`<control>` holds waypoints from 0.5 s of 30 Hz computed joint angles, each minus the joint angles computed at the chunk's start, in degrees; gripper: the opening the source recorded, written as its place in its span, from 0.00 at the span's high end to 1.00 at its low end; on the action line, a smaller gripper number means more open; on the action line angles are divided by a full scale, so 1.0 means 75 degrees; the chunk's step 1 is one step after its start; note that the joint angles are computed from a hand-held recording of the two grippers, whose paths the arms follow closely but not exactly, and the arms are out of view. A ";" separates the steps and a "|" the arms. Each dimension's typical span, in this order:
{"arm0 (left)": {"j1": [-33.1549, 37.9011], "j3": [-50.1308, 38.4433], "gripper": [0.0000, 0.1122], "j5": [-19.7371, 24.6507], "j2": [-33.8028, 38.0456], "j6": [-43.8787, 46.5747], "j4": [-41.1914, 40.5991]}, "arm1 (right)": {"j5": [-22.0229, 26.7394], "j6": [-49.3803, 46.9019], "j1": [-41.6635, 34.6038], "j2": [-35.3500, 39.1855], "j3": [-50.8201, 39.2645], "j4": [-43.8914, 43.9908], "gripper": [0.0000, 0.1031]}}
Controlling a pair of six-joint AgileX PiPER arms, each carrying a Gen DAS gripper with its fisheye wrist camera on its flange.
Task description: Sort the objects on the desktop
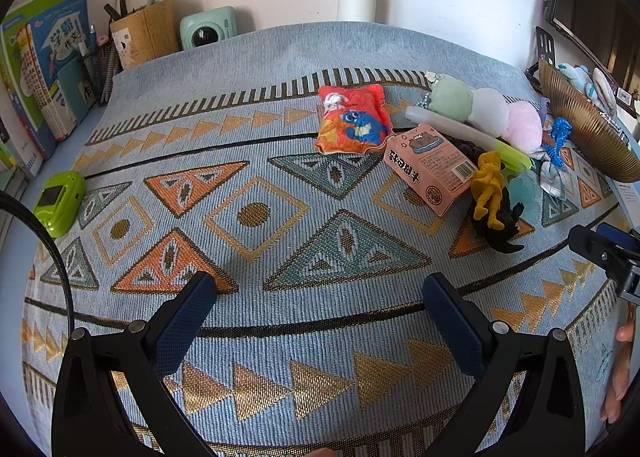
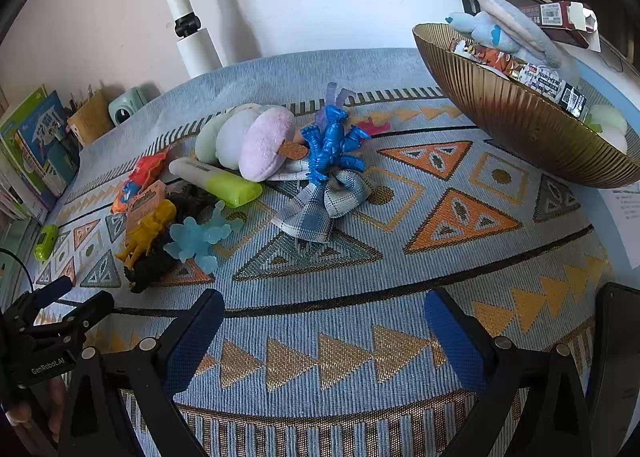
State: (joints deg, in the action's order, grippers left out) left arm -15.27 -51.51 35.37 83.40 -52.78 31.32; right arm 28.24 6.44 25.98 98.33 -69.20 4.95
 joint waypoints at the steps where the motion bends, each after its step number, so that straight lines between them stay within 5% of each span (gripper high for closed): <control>1: -0.0007 0.0005 0.08 0.0000 0.0000 -0.0014 0.0008 | 0.0000 0.0000 0.0000 0.0000 0.0000 0.0000 0.02; 15: 0.0008 0.0003 0.08 -0.0008 0.0002 0.0003 0.0001 | -0.0009 0.0076 0.0041 -0.0005 0.0031 -0.0083 0.01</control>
State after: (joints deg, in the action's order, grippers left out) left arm -15.21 -51.49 35.30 83.41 -52.76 31.33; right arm 28.18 7.02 26.29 98.30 -68.97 4.32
